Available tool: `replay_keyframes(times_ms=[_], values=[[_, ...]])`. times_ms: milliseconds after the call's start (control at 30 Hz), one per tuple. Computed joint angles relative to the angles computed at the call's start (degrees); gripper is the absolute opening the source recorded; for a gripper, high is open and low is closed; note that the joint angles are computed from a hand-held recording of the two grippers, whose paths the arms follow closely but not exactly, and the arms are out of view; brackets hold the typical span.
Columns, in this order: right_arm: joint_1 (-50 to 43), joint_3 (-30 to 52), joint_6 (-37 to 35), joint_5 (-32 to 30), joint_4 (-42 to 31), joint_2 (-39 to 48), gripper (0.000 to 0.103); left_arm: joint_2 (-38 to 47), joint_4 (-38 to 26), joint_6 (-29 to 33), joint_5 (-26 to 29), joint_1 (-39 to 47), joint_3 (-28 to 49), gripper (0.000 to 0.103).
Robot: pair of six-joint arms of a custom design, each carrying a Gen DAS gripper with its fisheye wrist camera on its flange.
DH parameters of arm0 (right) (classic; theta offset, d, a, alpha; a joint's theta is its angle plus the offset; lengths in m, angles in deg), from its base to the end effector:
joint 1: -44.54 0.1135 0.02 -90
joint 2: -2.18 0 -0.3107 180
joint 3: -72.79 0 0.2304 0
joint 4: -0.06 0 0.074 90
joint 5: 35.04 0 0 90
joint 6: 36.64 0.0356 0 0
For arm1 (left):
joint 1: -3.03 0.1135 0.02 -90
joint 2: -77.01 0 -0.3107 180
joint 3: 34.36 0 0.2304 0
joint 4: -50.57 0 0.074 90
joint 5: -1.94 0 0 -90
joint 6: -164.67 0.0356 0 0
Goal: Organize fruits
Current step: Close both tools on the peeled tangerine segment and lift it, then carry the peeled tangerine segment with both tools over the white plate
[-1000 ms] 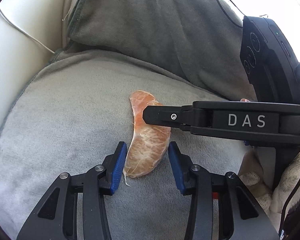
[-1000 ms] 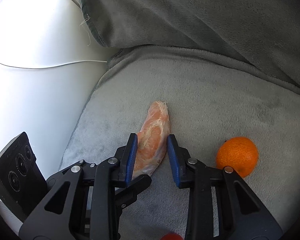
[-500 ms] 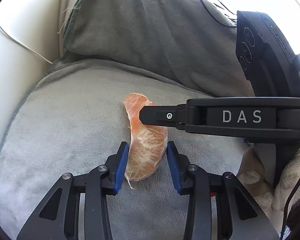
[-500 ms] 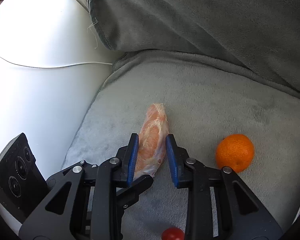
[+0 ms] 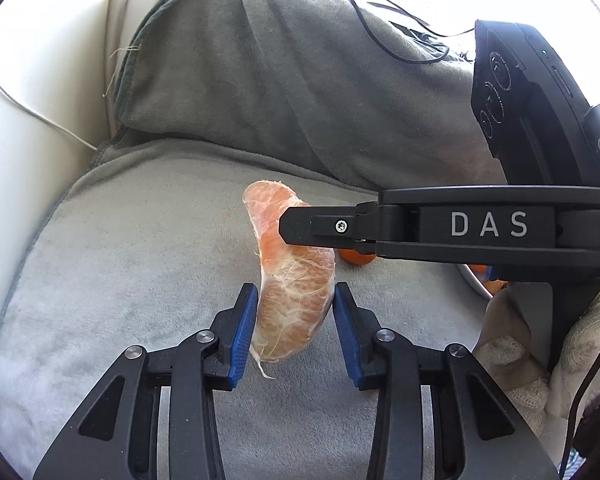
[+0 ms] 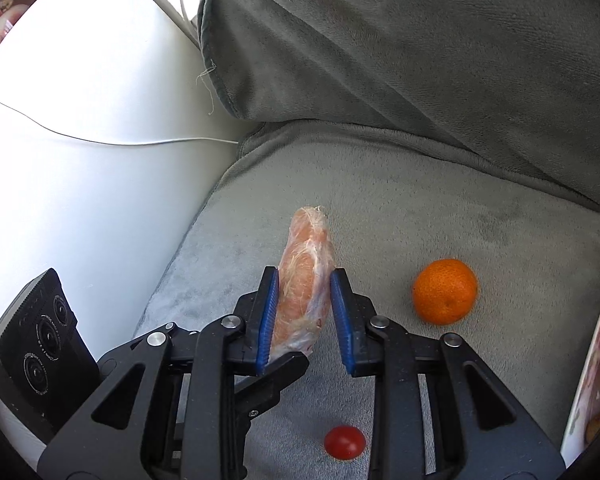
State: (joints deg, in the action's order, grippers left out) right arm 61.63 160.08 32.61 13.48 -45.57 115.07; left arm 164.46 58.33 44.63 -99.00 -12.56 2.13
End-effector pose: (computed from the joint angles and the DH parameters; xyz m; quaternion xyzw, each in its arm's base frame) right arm 0.3573 0.1345 0.2049 -0.3538 0.8541 0.3443 0.1636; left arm 0.2240 -0.0555 0.1704 -0.1525 0.9016 -0.0727 0.3983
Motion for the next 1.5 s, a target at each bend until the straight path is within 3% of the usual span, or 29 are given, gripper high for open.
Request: replay_keyframes(times_ms=[800, 1500], values=[[-13.3, -2.6, -8.9, -5.0, -7.1, -6.9, 0.027, 0.9, -10.0, -5.1, -11.2, -17.8, 11.2, 0.037], [-27.5, 5.8, -20.5, -8.1, -19.6, -3.6, 0.027, 11.0, -14.3, -3.9, -11.9, -24.4, 26.1, 0.037]])
